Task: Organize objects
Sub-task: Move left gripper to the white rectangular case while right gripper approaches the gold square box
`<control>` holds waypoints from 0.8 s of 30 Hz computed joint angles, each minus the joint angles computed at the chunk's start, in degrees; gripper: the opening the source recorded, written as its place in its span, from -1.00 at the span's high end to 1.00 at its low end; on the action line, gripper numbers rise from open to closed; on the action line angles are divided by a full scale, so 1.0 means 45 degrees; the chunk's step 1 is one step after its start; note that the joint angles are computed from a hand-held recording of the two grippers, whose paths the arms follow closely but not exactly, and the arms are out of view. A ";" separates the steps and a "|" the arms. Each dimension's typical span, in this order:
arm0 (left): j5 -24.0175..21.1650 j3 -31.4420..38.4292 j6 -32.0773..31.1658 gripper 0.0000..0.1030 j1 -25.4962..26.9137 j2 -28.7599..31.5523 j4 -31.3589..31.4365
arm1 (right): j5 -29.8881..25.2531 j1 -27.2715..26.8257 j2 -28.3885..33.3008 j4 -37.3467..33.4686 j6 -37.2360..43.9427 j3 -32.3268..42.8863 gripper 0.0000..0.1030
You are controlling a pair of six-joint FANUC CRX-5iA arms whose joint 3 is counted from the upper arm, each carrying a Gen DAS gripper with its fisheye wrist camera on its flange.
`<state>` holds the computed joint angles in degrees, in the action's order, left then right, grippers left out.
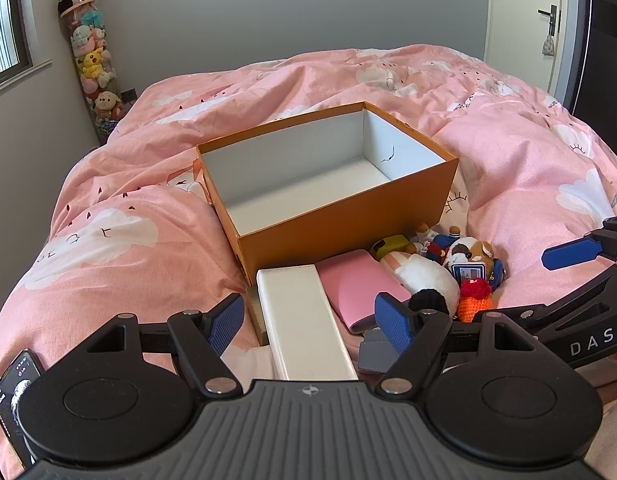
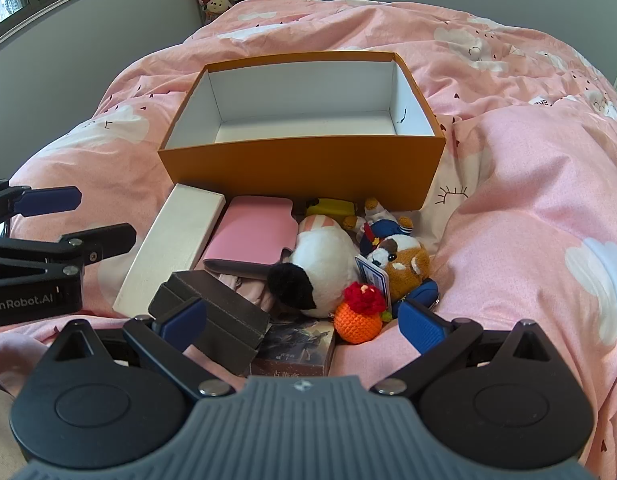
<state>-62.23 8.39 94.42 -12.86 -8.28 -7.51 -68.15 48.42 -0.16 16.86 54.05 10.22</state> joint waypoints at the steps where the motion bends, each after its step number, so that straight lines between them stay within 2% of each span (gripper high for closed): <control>1: 0.0000 0.0000 0.0000 -0.69 0.0000 0.0000 0.0000 | 0.0000 0.0000 0.0000 0.0000 0.0000 0.0000 -0.98; 18: -0.0047 0.0077 -0.0020 -0.69 -0.0106 0.0082 -0.0059 | 0.0029 0.0030 -0.0025 0.0014 -0.0051 -0.0067 -0.98; 24: -0.0091 0.0036 -0.0220 -0.69 0.0105 0.0161 0.0305 | -0.0048 -0.0044 0.0028 -0.0202 0.0080 0.0081 -0.98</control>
<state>-62.64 8.56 93.43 -12.39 -7.56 -6.14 -68.37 48.22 -0.04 15.95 54.41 10.59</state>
